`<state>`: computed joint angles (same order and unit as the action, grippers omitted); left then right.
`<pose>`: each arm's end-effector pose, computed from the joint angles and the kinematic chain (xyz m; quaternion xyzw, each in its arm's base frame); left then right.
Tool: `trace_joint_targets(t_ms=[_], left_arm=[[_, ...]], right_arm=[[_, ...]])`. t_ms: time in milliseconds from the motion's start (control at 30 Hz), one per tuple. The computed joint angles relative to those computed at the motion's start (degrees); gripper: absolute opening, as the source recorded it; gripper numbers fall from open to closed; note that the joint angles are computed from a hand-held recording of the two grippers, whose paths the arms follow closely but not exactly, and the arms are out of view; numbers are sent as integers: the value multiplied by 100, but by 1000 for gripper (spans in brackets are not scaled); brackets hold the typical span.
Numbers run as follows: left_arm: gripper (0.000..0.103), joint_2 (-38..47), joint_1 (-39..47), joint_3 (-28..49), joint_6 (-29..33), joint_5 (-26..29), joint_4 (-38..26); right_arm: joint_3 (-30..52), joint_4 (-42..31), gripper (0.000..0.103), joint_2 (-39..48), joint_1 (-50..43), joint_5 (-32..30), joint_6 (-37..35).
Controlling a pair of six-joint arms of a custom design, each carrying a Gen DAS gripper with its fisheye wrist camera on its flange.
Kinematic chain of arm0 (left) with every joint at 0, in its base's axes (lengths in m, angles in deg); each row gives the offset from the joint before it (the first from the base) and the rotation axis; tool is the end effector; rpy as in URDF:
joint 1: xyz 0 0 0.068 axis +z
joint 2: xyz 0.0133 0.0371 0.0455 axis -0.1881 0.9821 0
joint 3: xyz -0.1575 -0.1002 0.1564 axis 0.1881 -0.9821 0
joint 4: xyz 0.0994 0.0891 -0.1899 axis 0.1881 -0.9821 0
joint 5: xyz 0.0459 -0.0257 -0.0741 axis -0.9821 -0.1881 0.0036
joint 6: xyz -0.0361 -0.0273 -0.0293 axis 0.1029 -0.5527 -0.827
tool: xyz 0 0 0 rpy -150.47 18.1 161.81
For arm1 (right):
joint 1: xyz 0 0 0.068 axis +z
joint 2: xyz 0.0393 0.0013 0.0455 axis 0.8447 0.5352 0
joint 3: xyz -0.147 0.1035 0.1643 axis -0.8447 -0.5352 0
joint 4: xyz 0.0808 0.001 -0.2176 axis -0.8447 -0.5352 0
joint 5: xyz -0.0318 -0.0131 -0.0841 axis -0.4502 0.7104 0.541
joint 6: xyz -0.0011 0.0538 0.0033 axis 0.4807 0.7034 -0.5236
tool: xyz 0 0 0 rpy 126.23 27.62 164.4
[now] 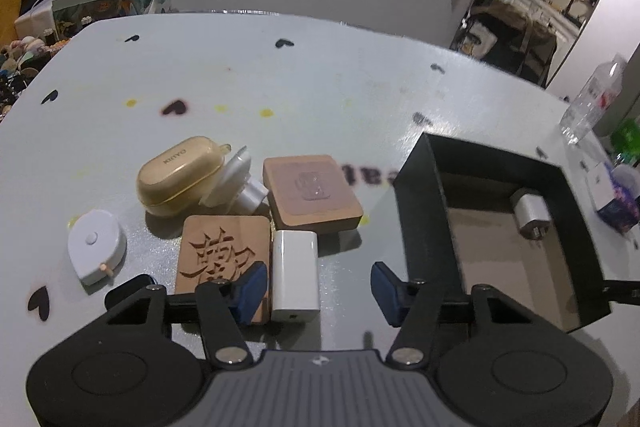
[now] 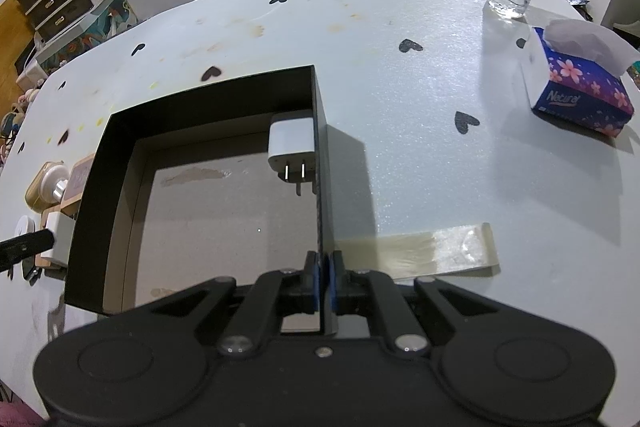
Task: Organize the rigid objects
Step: 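Move the left tool back over the remaining objects, then grasp the white rectangular charger with the left gripper, then lower the white rectangular charger into the box beside the cube charger, release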
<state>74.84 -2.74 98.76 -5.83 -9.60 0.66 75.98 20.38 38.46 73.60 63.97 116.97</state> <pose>0.3497 0.0349 0.0978 0.2099 0.9327 -0.1339 0.2608 0.1986 0.0489 0.1003 0.2628 0.9343 0.0174 0.2404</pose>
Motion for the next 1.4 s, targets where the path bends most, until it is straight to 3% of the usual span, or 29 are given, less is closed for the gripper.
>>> trace_joint_targets(t_ms=[133, 267, 600, 933, 1133, 1400], left_arm=[[41, 177, -160, 44, -229, -434, 203], [30, 380, -129, 226, -385, -478, 99], [30, 480, 332, 578, -724, 139, -635], [30, -227, 710, 742, -888, 1063, -1578], [30, -591, 235, 749, -918, 1484, -1864], [30, -366, -935, 824, -1517, 1543, -1567]], right_arm=[[-14, 12, 6, -9, -7, -4, 5], [-21, 16, 6, -15, -9, -5, 2], [-32, 28, 6, -23, -11, -22, -29], [-42, 64, 6, -14, -19, -37, -97], [-63, 79, 6, -37, -13, -33, -94], [-33, 46, 6, -18, 8, -10, -79]])
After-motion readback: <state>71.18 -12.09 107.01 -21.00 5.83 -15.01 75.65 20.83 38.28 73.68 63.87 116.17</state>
